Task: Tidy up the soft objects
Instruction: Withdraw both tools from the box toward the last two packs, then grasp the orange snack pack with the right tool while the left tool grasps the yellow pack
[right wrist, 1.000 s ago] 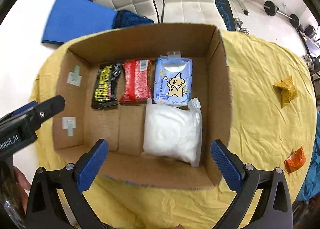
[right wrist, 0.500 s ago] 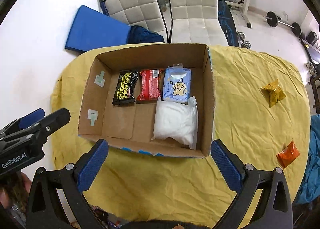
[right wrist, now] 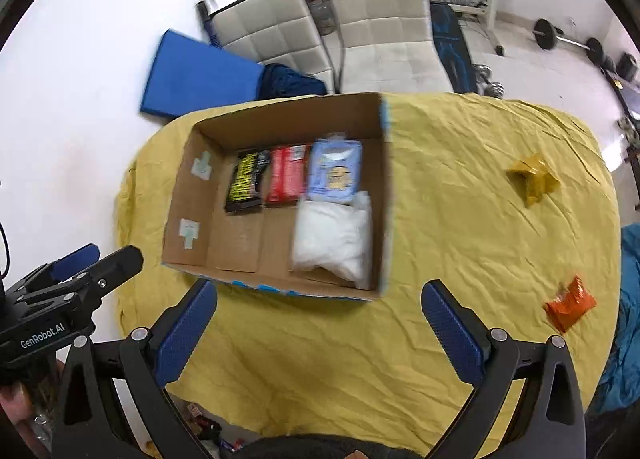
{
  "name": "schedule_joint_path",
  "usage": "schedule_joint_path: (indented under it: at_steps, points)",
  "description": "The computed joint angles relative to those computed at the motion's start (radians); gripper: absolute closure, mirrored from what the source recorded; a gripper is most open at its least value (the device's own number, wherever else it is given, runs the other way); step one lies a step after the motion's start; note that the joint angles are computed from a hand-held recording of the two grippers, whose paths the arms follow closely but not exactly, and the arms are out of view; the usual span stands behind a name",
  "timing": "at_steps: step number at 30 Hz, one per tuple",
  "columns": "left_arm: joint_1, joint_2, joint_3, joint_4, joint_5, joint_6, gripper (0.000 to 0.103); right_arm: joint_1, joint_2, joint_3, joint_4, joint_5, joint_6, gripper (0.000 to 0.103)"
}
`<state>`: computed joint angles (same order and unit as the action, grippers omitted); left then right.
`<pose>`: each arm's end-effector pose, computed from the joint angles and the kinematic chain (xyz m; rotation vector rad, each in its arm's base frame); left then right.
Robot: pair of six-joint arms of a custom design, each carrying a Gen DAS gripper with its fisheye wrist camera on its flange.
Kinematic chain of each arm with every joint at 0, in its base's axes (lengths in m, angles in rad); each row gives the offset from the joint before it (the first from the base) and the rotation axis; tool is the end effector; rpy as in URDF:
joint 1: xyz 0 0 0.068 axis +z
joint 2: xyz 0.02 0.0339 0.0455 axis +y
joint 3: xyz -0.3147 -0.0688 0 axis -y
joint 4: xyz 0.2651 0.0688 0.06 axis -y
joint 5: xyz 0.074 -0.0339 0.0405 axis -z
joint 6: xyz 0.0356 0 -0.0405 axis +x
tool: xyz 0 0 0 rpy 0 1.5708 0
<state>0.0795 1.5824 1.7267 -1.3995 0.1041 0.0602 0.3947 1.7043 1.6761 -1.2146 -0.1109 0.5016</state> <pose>0.3106 0.0210 0.4217 -0.0038 2.8176 -0.1151 0.3343 0.1435 0.3744 0.1271 2.8705 0.3498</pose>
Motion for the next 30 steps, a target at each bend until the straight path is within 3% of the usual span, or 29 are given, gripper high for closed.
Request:
schedule_joint_path:
  at_steps: [3,11,16,21,24,25,28,30]
  points:
    - [-0.094,0.004,-0.009,0.014,-0.018,-0.056,0.007,-0.097,-0.064,-0.085,0.000,0.003,-0.027,0.000]
    - [-0.395,0.102,-0.028,0.085,-0.026,-0.212,0.007,-0.578,-0.182,-0.404,0.055,0.072,-0.162,0.000]
    - [-0.557,0.239,0.028,0.122,-0.041,-0.280,0.007,-0.872,-0.088,-0.553,0.180,0.081,-0.247,0.000]
    - [-0.663,0.424,0.174,0.114,-0.039,-0.341,0.007,-1.047,0.069,-0.620,0.313,-0.059,-0.271,0.000]
    - [-0.692,0.543,0.298,0.076,-0.010,-0.380,0.007,-1.073,0.131,-0.644,0.381,-0.102,-0.256,0.000]
    - [-0.704,0.596,0.364,0.052,-0.005,-0.399,0.007,-1.078,0.152,-0.647,0.400,-0.113,-0.254,0.004]
    - [-0.726,0.708,0.528,-0.012,0.009,-0.433,0.007,-1.074,0.205,-0.625,0.412,-0.098,-0.268,0.036]
    - [-0.737,0.794,0.670,-0.075,0.014,-0.449,0.007,-1.080,0.215,-0.604,0.411,-0.099,-0.281,0.048]
